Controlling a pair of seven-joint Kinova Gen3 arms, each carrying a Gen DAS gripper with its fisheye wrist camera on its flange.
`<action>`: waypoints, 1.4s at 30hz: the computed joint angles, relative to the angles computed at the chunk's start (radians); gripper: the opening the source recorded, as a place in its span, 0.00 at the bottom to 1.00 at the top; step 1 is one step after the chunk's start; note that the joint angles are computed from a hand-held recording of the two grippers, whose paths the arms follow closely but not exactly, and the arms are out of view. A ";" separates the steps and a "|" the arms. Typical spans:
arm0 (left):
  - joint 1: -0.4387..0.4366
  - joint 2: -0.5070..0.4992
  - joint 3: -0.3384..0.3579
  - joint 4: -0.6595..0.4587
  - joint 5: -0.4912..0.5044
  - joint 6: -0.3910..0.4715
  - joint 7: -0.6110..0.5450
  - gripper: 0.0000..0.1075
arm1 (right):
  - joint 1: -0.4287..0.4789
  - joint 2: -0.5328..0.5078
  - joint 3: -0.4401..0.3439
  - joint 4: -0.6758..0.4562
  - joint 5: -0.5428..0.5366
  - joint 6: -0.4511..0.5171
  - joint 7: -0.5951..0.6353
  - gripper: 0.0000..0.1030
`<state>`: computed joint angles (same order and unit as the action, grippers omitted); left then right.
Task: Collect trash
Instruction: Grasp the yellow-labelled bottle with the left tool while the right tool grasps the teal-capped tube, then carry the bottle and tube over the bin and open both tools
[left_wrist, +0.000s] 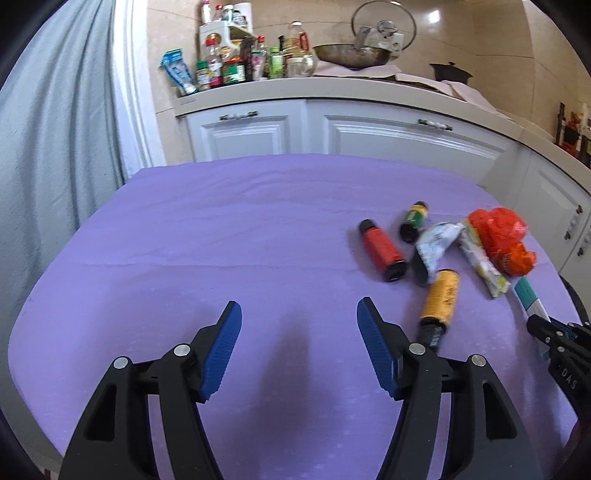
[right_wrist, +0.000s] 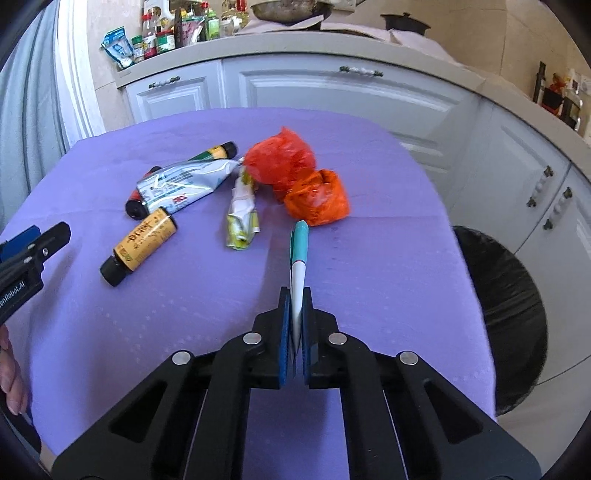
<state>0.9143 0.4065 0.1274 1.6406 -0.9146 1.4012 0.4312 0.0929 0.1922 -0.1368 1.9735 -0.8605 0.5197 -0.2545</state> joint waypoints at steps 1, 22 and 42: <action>-0.001 0.004 0.001 -0.009 -0.009 -0.007 -0.009 0.60 | 0.014 0.001 -0.002 0.002 -0.021 -0.001 0.023 0.05; -0.085 0.064 -0.056 -0.133 0.129 -0.252 -0.310 0.37 | 0.109 0.074 0.016 -0.096 -0.065 0.091 0.035 0.06; 0.070 0.087 -0.093 -0.169 -0.068 -0.116 -0.156 0.24 | 0.164 0.011 0.043 -0.013 -0.350 0.106 0.371 0.06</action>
